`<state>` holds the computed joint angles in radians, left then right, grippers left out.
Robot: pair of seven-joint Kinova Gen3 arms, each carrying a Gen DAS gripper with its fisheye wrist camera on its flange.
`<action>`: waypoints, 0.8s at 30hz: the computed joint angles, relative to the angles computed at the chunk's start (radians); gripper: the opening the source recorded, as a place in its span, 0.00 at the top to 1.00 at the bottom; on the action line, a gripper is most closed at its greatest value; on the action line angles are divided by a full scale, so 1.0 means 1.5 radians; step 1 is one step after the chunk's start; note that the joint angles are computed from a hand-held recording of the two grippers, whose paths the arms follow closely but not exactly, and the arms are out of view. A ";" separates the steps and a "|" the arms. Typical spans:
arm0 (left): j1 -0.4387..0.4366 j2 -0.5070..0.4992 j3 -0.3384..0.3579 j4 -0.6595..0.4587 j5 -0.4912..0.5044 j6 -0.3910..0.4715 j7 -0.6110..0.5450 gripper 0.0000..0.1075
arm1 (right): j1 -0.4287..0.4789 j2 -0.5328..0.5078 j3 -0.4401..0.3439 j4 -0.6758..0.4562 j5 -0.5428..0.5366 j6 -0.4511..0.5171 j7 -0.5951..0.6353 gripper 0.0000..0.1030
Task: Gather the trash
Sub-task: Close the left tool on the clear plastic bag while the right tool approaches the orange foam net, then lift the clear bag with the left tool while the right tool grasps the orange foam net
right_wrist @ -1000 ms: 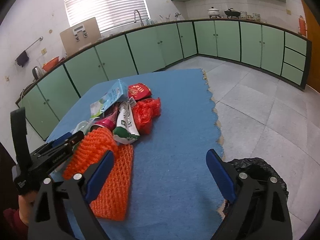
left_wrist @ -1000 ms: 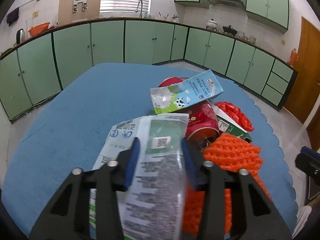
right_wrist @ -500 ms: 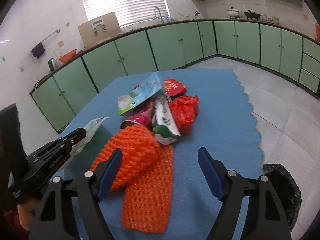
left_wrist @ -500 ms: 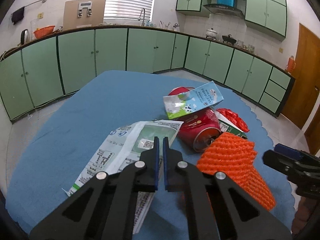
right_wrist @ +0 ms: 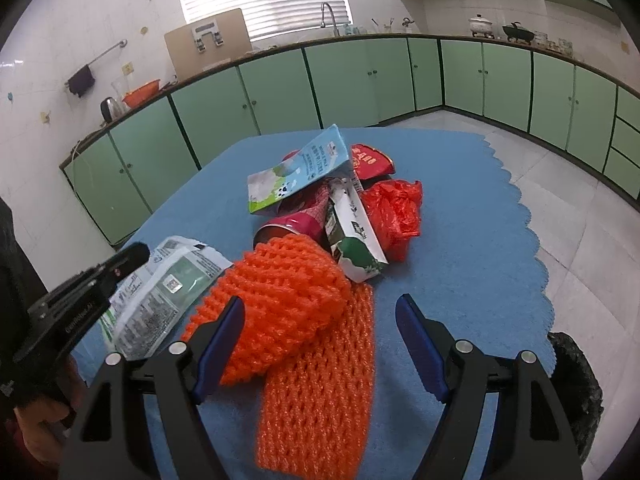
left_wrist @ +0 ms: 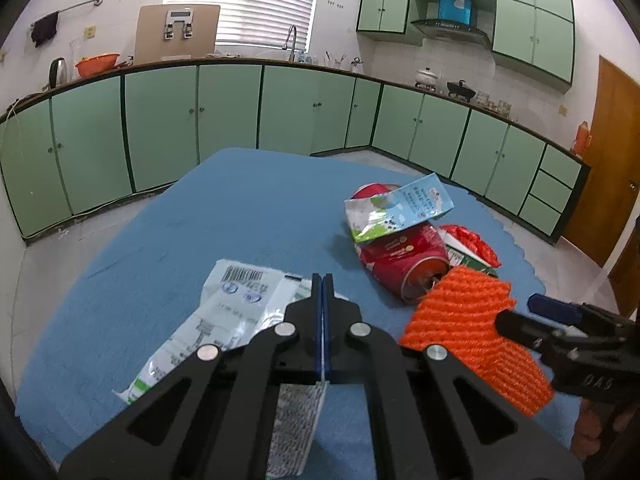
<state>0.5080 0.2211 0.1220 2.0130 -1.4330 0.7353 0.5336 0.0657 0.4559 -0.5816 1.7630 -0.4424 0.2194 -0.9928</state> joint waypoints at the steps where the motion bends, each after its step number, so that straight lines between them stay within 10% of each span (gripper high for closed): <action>1: 0.000 0.001 0.000 0.000 -0.002 -0.001 0.001 1.00 | -0.023 -0.001 0.023 -0.005 0.007 0.004 -0.011 0.26; 8: -0.006 -0.016 0.004 0.012 0.032 -0.020 -0.030 0.98 | -0.053 0.004 0.051 -0.019 0.019 0.012 -0.032 0.26; 12: 0.014 -0.028 0.017 0.033 0.051 0.012 -0.035 0.60 | -0.045 0.005 0.043 -0.015 0.018 0.009 -0.031 0.26; 24: 0.032 0.040 -0.008 -0.010 0.158 0.082 -0.126 0.29 | -0.032 0.004 0.032 -0.009 0.009 0.013 -0.022 0.26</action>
